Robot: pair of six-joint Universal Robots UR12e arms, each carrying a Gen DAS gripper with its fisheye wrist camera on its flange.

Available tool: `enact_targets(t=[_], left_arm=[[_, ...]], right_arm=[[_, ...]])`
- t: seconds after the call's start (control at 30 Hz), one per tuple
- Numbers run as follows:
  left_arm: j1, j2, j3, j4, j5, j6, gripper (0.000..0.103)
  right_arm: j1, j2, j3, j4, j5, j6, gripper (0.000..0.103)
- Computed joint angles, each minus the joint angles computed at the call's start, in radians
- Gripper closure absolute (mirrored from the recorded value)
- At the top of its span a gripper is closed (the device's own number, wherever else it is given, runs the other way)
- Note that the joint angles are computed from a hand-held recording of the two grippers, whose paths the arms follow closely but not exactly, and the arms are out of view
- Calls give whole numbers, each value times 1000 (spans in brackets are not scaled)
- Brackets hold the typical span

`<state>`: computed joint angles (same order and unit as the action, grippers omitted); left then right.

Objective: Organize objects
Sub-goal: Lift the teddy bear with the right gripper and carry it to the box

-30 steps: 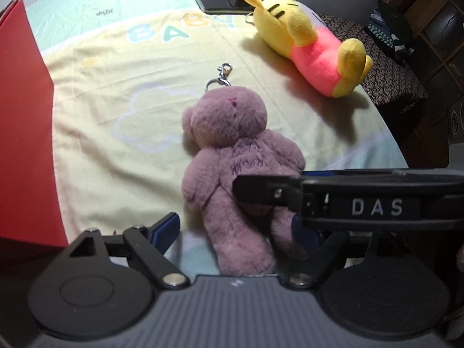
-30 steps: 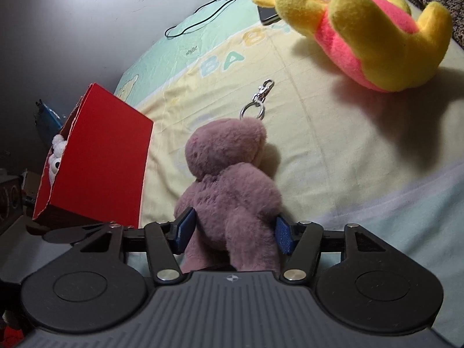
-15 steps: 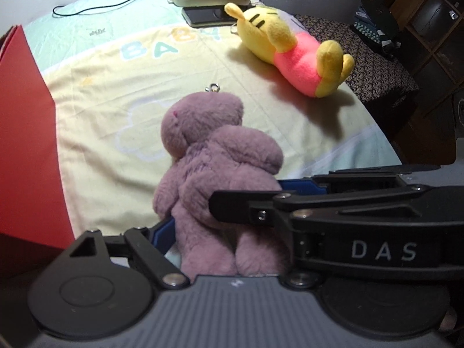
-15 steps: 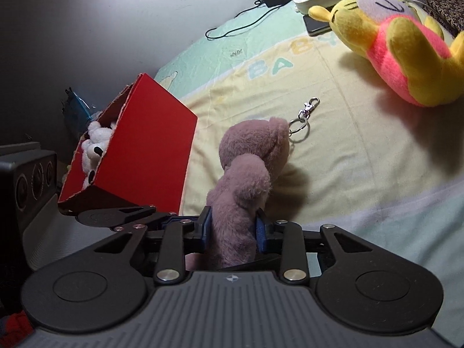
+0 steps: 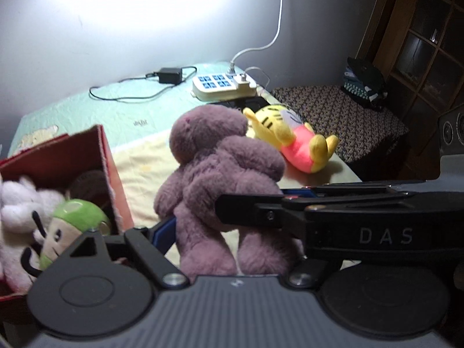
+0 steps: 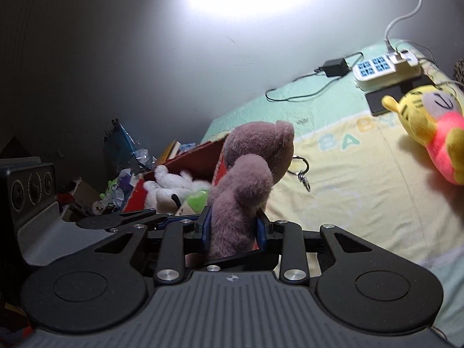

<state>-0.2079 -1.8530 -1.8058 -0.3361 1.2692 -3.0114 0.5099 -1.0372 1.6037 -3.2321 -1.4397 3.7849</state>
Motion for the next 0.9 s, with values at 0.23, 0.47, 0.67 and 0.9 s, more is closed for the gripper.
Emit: enact_targets(t=[0.23, 0.47, 0.67, 0.9], left_arm=[[50, 41, -36, 114, 49, 5, 22], [98, 59, -54, 158, 124, -3, 22], [134, 59, -56, 124, 168, 2, 22], [159, 31, -39, 50, 192, 19, 22]], right_arm=[[24, 70, -129, -27, 21, -67, 70], [49, 161, -276, -16, 47, -87, 70], [66, 227, -374, 30, 70, -55, 70], [77, 277, -448, 126, 70, -2, 70]])
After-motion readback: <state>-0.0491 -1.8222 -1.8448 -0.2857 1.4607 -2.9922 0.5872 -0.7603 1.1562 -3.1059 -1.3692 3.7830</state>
